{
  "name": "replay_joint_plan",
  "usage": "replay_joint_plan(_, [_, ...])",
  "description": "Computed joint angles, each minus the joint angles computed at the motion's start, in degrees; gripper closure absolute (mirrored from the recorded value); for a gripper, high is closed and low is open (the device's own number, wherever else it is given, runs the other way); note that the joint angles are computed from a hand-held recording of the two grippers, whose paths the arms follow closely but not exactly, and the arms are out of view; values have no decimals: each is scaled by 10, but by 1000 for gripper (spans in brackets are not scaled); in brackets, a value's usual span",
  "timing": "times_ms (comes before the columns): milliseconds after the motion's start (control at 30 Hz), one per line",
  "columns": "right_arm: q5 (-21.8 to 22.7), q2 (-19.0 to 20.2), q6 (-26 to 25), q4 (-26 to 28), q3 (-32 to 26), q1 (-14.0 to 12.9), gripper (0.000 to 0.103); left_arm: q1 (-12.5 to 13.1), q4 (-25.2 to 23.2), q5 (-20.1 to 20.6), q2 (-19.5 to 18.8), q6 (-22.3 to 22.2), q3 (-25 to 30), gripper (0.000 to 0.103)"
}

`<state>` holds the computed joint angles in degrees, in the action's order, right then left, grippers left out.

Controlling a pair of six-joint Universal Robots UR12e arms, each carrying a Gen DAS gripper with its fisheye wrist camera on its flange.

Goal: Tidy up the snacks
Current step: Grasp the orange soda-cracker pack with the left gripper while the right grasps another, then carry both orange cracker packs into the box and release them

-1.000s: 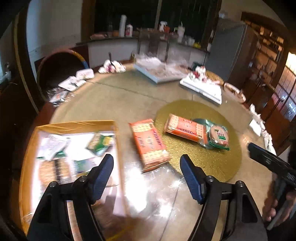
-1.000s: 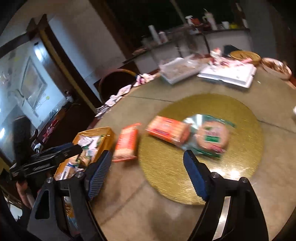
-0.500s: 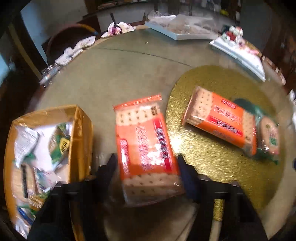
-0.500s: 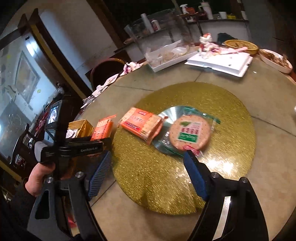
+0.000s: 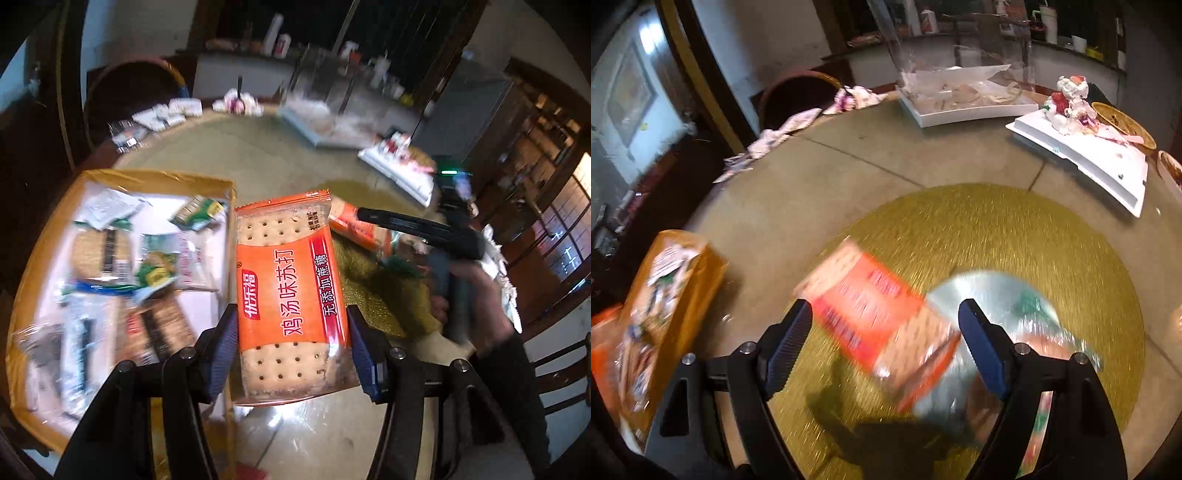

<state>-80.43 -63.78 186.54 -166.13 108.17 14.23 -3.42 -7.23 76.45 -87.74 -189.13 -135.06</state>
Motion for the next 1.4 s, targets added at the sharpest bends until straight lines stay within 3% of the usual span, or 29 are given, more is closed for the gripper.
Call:
replay_joint_plan(100, [12, 18, 14, 35, -22, -1, 20, 16, 22, -19, 18, 10, -18, 47])
replay_joint_plan(267, [35, 6, 14, 36, -5, 13, 19, 34, 27, -32, 28, 17, -28, 47])
replay_joint_plan(400, [-89, 15, 15, 67, -29, 57, 20, 39, 36, -21, 34, 13, -40, 47])
replay_joint_plan(467, [-148, 19, 34, 70, -34, 73, 31, 45, 29, -19, 43, 14, -47, 47])
replay_joint_plan(533, [-153, 10, 53, 57, -20, 77, 46, 48, 31, -15, 52, 16, -55, 47])
replay_joint_plan(667, [-153, -30, 79, 45, 34, 87, 47, 76, 40, -61, 71, 13, -80, 47])
replay_joint_plan(900, [-85, -108, 115, -35, 157, 108, 48, 101, 44, -77, 102, 19, -103, 46])
replay_joint_plan(1033, [-20, -124, 150, -100, 200, 109, 48, 127, 58, -76, 124, 22, -119, 47])
replay_joint_plan(1233, [6, -120, 168, -183, 197, 135, 48, 162, 43, -73, 144, 21, -125, 47])
replay_joint_plan(1400, [28, -110, 150, -194, 162, 151, 48, 197, 36, -77, 157, 12, -132, 46])
